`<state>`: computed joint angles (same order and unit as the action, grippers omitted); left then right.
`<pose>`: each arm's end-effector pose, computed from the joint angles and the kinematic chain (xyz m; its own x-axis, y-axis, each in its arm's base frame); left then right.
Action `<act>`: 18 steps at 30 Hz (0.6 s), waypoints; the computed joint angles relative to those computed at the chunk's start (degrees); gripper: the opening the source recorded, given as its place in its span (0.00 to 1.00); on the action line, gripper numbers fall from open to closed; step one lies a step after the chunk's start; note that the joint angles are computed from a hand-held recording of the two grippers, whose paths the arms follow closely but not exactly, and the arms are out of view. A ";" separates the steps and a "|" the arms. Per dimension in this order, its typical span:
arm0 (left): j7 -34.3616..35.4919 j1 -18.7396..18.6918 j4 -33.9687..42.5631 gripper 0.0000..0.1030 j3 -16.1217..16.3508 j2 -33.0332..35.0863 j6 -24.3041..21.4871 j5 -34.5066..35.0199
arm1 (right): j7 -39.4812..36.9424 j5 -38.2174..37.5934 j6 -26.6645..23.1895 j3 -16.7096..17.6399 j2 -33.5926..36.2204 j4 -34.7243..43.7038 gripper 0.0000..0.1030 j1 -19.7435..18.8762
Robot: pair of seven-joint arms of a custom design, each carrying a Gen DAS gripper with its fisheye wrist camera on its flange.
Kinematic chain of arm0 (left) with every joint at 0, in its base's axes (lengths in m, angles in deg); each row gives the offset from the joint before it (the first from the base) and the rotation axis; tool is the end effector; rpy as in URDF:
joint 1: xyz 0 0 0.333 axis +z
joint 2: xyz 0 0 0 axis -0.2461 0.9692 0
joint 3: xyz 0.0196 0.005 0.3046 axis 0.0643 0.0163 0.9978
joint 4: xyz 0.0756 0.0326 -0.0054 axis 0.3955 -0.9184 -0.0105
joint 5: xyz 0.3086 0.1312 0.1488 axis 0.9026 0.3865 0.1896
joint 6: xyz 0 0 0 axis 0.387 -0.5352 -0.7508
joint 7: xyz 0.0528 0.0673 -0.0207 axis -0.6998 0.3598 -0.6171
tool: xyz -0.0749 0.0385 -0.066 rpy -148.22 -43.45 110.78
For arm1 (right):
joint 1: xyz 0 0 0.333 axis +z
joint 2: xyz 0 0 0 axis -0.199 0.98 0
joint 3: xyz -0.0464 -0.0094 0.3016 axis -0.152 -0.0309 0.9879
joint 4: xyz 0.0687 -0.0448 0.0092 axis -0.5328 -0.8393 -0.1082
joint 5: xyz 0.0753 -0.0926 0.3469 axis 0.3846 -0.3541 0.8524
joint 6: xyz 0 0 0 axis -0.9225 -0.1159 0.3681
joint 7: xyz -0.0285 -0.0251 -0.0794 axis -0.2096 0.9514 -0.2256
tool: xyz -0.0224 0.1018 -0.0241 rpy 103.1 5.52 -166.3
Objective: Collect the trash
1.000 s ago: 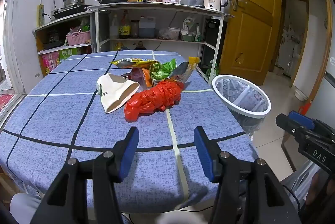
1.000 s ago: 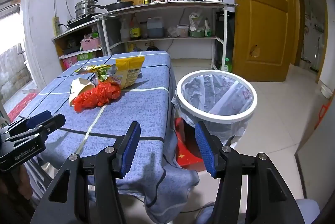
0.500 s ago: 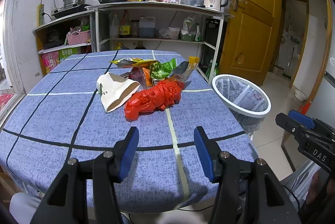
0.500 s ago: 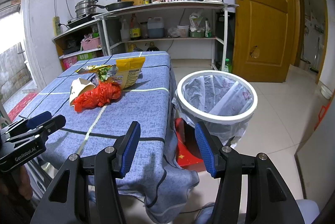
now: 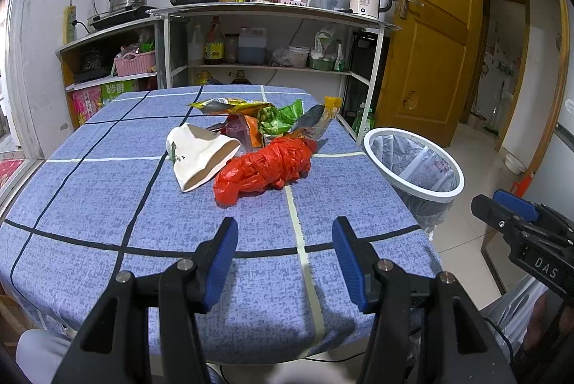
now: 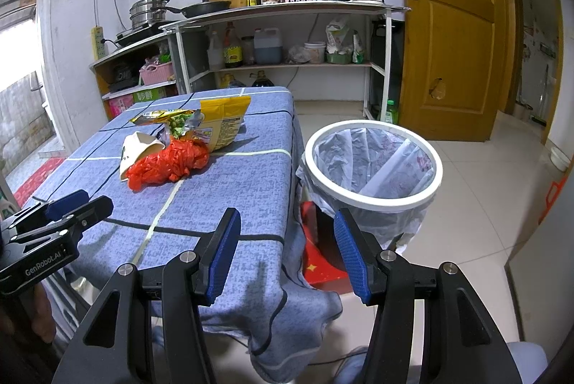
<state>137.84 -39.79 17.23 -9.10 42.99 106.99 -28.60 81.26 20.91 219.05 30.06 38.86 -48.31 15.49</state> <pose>0.6997 -0.3521 0.4767 -0.2322 -0.9685 0.0901 -0.5623 0.0581 -0.8249 0.6771 0.2313 0.4709 -0.0376 -0.9972 -0.0640 -0.5572 0.0741 -0.8271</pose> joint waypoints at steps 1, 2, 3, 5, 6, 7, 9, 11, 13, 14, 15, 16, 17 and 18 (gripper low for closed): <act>-0.12 -0.11 -0.08 0.55 0.07 -0.09 -0.04 0.04 | -0.01 0.02 0.00 -0.02 0.00 0.00 0.54 0.01; -0.06 -0.05 0.00 0.55 0.05 -0.01 -0.05 0.02 | 0.00 -0.03 -0.03 -0.09 -0.01 0.01 0.54 0.07; -0.09 -0.08 -0.04 0.55 0.06 -0.05 -0.02 0.03 | -0.04 0.02 0.01 -0.05 -0.01 -0.02 0.54 0.02; 0.06 0.01 0.03 0.55 -0.06 0.00 -0.08 -0.07 | -0.03 0.03 -0.07 -0.08 -0.05 -0.06 0.54 0.07; 0.04 -0.02 -0.05 0.55 -0.05 -0.06 -0.07 -0.07 | 0.26 -0.15 -0.08 -0.26 0.26 0.17 0.54 0.33; -0.02 -0.08 -0.07 0.55 0.00 -0.09 -0.12 -0.05 | 0.40 -0.23 -0.17 -0.34 0.47 0.41 0.54 0.47; -0.19 -0.09 -0.49 0.55 0.07 -0.17 0.18 0.01 | 0.24 -0.14 -0.38 -0.21 0.51 0.51 0.54 0.41; -0.59 -0.22 -1.58 0.55 0.29 -0.75 0.70 0.24 | 0.38 -0.26 -0.20 -0.33 0.58 0.51 0.54 0.49; -0.52 -0.12 -1.54 0.55 0.17 -0.72 0.69 0.21 | 0.12 0.00 -0.33 -0.09 0.62 0.60 0.54 0.32; -0.53 -0.13 -1.53 0.55 0.16 -0.71 0.66 0.21 | 0.15 -0.05 -0.33 -0.17 0.62 0.60 0.54 0.36; -0.68 -0.24 -1.70 0.55 0.26 -0.82 0.68 0.29 | 0.20 -0.09 -0.34 -0.21 0.59 0.58 0.54 0.43; -0.51 -0.10 -1.48 0.55 0.13 -0.68 0.63 0.21 | 0.26 -0.15 -0.33 -0.25 0.57 0.56 0.54 0.50; -0.46 -0.08 -1.52 0.55 0.06 -0.71 0.63 0.18 | 0.27 -0.14 -0.35 -0.24 0.59 0.59 0.54 0.48; -0.42 -0.07 -1.59 0.55 0.01 -0.76 0.61 0.14 | 0.26 -0.12 -0.41 -0.22 0.58 0.60 0.54 0.48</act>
